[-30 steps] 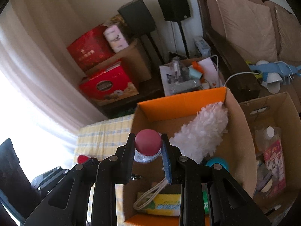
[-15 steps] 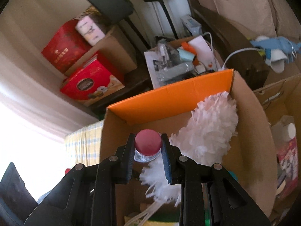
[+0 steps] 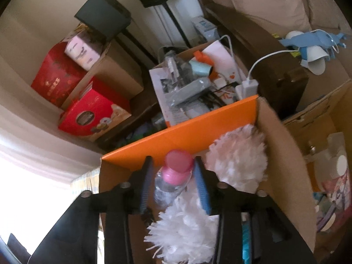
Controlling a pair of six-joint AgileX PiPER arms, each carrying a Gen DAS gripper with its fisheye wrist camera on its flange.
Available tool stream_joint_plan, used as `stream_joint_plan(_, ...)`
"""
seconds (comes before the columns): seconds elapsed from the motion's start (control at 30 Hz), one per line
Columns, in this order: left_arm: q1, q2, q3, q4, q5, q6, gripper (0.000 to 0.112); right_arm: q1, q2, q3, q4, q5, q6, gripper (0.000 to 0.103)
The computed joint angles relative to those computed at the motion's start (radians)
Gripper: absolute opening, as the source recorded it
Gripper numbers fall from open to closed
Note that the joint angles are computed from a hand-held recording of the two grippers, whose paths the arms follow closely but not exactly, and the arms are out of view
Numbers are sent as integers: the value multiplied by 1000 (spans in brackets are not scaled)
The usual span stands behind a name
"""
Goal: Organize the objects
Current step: 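Open the left gripper to drop the cord into the box while the right lowers the bottle, then open the right gripper to release the bottle into the orange box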
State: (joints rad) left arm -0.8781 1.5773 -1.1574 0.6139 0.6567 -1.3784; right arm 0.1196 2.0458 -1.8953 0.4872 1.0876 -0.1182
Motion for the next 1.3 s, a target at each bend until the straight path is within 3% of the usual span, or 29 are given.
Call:
stream_joint_plan(0.1, 11, -40, 51, -2, -22, -22, 70, -5, -42, 32, -24, -22, -12, 54)
stream_joint_plan(0.2, 17, -82, 98, 0, -31, -46, 71, -5, -87, 70, -39, -34, -45, 54)
stream_joint_plan(0.37, -13, -143, 145, 41, 25, -98, 85, 9, -179, 170, -19, -65, -106, 64)
stream_joint_plan(0.5, -36, -186, 167, 58, 79, -122, 88, 45, -253, 256, -27, -107, -144, 79)
stream_joint_plan(0.53, -40, -197, 170, 59, 91, -124, 94, 59, -270, 276, -36, -121, -145, 82)
stream_joint_plan(0.93, -87, -309, 188, 91, 240, -164, 103, 207, -450, 473, -166, -264, -119, 89)
stream_joint_plan(1.3, -173, -376, 199, 131, 381, -243, 103, 308, -601, 637, -227, -360, -83, 93)
